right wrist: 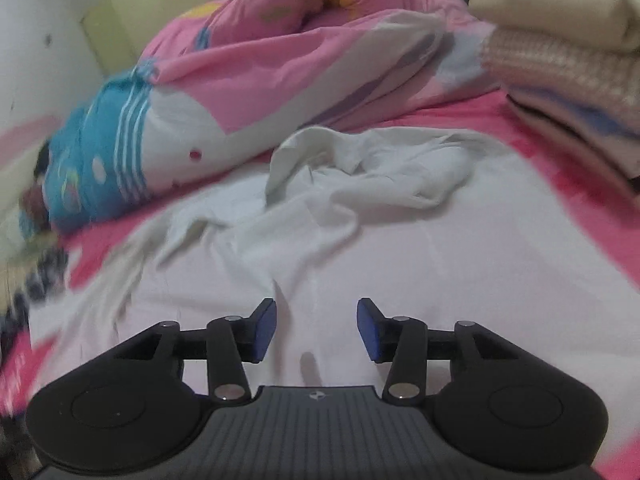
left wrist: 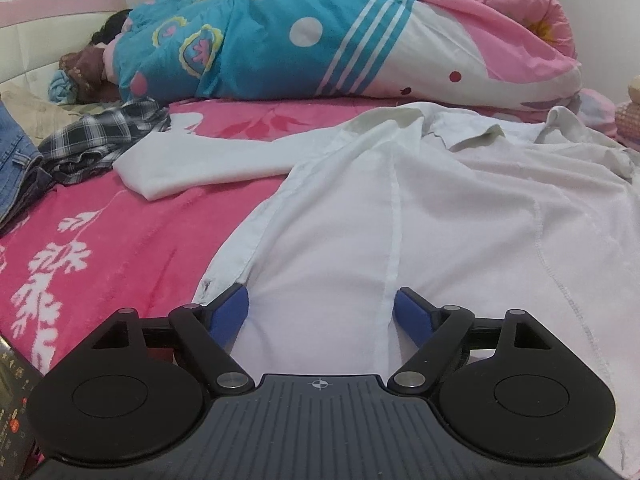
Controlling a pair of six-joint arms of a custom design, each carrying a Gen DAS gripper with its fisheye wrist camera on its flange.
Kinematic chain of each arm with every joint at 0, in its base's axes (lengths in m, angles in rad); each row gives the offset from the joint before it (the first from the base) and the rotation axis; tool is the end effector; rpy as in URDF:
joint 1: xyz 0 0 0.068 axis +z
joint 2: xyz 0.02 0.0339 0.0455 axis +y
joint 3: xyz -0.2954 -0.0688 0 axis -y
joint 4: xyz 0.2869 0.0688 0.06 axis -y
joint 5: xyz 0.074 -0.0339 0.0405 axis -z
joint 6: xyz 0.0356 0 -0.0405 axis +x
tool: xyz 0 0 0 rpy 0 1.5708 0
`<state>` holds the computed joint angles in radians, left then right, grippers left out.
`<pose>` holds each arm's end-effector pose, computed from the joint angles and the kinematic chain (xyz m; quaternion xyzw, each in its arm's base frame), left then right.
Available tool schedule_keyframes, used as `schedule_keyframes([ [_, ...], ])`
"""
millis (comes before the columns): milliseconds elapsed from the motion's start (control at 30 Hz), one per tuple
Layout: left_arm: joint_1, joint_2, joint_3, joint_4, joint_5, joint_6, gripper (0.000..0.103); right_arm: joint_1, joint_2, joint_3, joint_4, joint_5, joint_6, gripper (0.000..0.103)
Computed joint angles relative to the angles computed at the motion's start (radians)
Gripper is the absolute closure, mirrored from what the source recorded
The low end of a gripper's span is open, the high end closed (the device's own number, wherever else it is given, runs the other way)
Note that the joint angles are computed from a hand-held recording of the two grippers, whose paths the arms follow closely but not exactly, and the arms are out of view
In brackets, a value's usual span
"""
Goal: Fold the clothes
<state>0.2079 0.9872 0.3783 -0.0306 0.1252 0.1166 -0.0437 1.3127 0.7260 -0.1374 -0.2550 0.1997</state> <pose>0.2109 0.0399 0.1799 -0.0126 0.8921 0.0172 0.4513 0.2981 -0.0040 0.2184 0.0579 0.9040 0.1473 0.3972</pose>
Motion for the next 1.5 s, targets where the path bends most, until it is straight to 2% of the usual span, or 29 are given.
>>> schedule_keyframes([
  [67,-0.002,0.005,0.001,0.004,-0.004,-0.004,0.020,-0.013,-0.041,-0.009,-0.098,-0.011,-0.088,0.038],
  [100,-0.003,0.007,0.002,0.004,-0.005,-0.007,0.019,-0.013,-0.057,-0.015,-0.135,-0.008,-0.130,0.038],
  [200,-0.002,0.011,0.001,0.007,-0.006,-0.012,0.019,0.058,-0.066,-0.060,-0.115,0.080,-0.219,0.038],
  [233,-0.001,0.009,0.000,0.008,-0.005,-0.012,0.018,0.083,-0.067,-0.074,-0.108,0.110,-0.248,0.045],
  [300,0.000,0.009,-0.002,0.010,-0.004,-0.014,0.018,0.118,-0.090,-0.106,-0.083,0.170,-0.296,0.065],
  [333,-0.002,0.009,-0.004,0.014,-0.005,-0.014,0.018,0.116,-0.108,-0.109,-0.092,0.183,-0.299,0.092],
  [367,-0.002,0.008,-0.006,0.017,-0.006,-0.015,0.018,0.102,-0.131,-0.113,-0.107,0.188,-0.301,0.103],
  [533,0.003,0.009,-0.012,0.028,0.000,-0.008,0.018,-0.001,-0.222,-0.148,-0.140,0.247,-0.320,0.103],
  [667,0.007,0.014,-0.008,0.029,0.008,-0.006,0.017,-0.146,-0.189,-0.164,-0.112,0.159,-0.307,0.103],
  [733,0.007,0.015,-0.008,0.029,0.008,-0.008,0.017,-0.138,-0.201,-0.173,-0.099,0.200,-0.305,0.103],
  [800,0.006,0.015,-0.008,0.030,0.008,-0.009,0.017,-0.100,-0.235,-0.178,-0.113,0.298,-0.308,0.100],
  [900,0.004,0.015,-0.010,0.032,0.007,-0.010,0.017,-0.074,-0.361,-0.204,-0.143,0.319,-0.353,0.098],
  [1000,0.005,0.017,-0.011,0.036,0.009,-0.008,0.017,-0.044,-0.524,-0.215,-0.263,0.127,-0.515,0.095],
  [1033,0.006,0.017,-0.011,0.037,0.010,-0.007,0.016,-0.026,-0.567,-0.213,-0.310,0.066,-0.573,0.087],
  [1067,0.006,0.017,-0.011,0.036,0.010,-0.007,0.016,0.012,-0.599,-0.212,-0.369,0.023,-0.657,0.075],
  [1133,0.006,0.017,-0.010,0.035,0.010,-0.007,0.016,0.107,-0.640,-0.215,-0.475,0.022,-0.820,0.063],
  [1167,0.006,0.017,-0.011,0.037,0.010,-0.007,0.016,0.155,-0.652,-0.224,-0.508,0.058,-0.883,0.062],
  [1233,0.003,0.016,-0.012,0.038,0.007,-0.007,0.016,0.220,-0.656,-0.241,-0.541,0.116,-0.956,0.062],
  [1333,0.000,0.014,-0.016,0.042,0.002,-0.008,0.016,0.233,-0.631,-0.279,-0.506,0.156,-0.992,0.063],
  [1367,-0.001,0.014,-0.016,0.041,0.000,-0.008,0.016,0.224,-0.611,-0.288,-0.479,0.164,-0.993,0.066],
  [1400,-0.001,0.014,-0.016,0.041,0.000,-0.008,0.016,0.186,-0.592,-0.284,-0.480,0.122,-1.004,0.066],
  [1433,0.000,0.015,-0.015,0.041,0.002,-0.007,0.016,0.149,-0.572,-0.279,-0.481,0.082,-1.015,0.083],
  [1467,0.002,0.016,-0.014,0.040,0.004,-0.006,0.016,0.118,-0.556,-0.274,-0.487,0.049,-1.027,0.094],
  [1500,0.001,0.016,-0.015,0.041,0.003,-0.006,0.016,0.112,-0.569,-0.269,-0.508,0.042,-1.041,0.100],
])
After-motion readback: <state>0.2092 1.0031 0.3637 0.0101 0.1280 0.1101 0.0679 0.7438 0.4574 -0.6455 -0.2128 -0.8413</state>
